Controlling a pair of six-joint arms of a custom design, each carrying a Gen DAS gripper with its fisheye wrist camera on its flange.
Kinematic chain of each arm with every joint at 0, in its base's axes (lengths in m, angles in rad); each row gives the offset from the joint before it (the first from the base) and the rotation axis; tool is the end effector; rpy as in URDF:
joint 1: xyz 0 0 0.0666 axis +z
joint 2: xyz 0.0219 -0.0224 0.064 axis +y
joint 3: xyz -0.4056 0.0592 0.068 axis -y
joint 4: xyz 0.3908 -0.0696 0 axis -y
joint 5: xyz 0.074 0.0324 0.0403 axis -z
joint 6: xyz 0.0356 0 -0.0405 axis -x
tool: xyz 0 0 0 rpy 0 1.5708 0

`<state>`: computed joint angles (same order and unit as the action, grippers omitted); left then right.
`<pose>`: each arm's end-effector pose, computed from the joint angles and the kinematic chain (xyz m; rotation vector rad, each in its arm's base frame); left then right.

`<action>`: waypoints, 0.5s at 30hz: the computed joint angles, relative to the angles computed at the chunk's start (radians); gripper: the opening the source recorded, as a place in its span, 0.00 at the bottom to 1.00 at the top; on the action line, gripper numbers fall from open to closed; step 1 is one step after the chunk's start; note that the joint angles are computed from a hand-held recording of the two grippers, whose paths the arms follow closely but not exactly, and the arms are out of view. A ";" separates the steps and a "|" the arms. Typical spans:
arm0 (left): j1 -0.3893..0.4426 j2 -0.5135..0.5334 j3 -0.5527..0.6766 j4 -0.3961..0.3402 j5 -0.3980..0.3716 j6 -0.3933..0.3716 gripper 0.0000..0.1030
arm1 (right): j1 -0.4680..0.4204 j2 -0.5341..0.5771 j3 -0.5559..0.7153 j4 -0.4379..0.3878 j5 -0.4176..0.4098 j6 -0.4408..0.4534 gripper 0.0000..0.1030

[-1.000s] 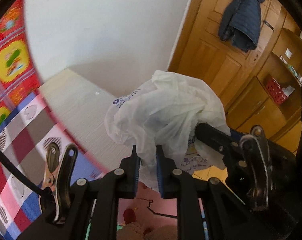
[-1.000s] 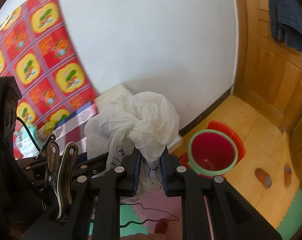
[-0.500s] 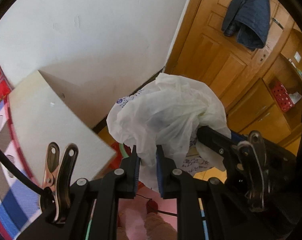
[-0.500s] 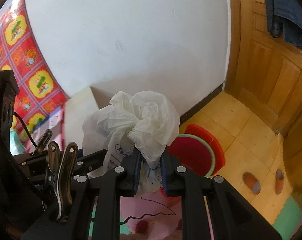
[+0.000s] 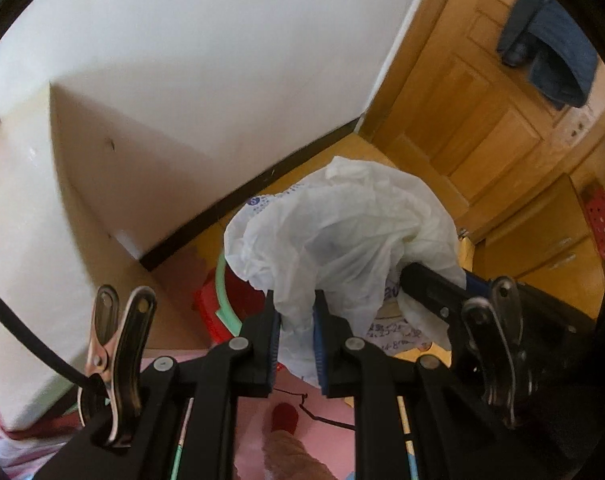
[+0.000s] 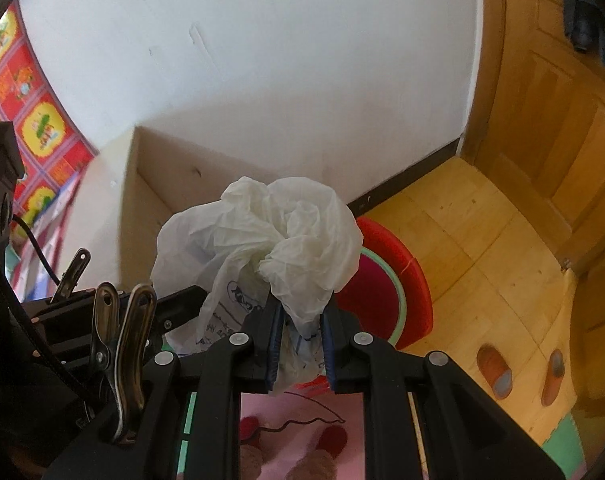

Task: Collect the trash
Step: 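Lift the white bag with both tools and carry it over the red bin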

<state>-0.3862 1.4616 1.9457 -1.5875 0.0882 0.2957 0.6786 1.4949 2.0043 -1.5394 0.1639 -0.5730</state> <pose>0.4066 -0.1691 0.6253 0.1511 2.7073 -0.3286 0.3590 0.2815 0.6371 -0.0781 2.5984 0.2490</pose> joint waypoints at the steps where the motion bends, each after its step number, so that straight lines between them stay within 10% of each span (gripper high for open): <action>1: -0.001 0.005 -0.013 0.010 0.002 0.010 0.14 | -0.010 -0.007 -0.026 0.017 -0.008 0.011 0.18; 15: -0.013 0.060 -0.184 0.192 -0.005 0.035 0.15 | -0.131 -0.021 -0.293 0.198 -0.102 0.112 0.18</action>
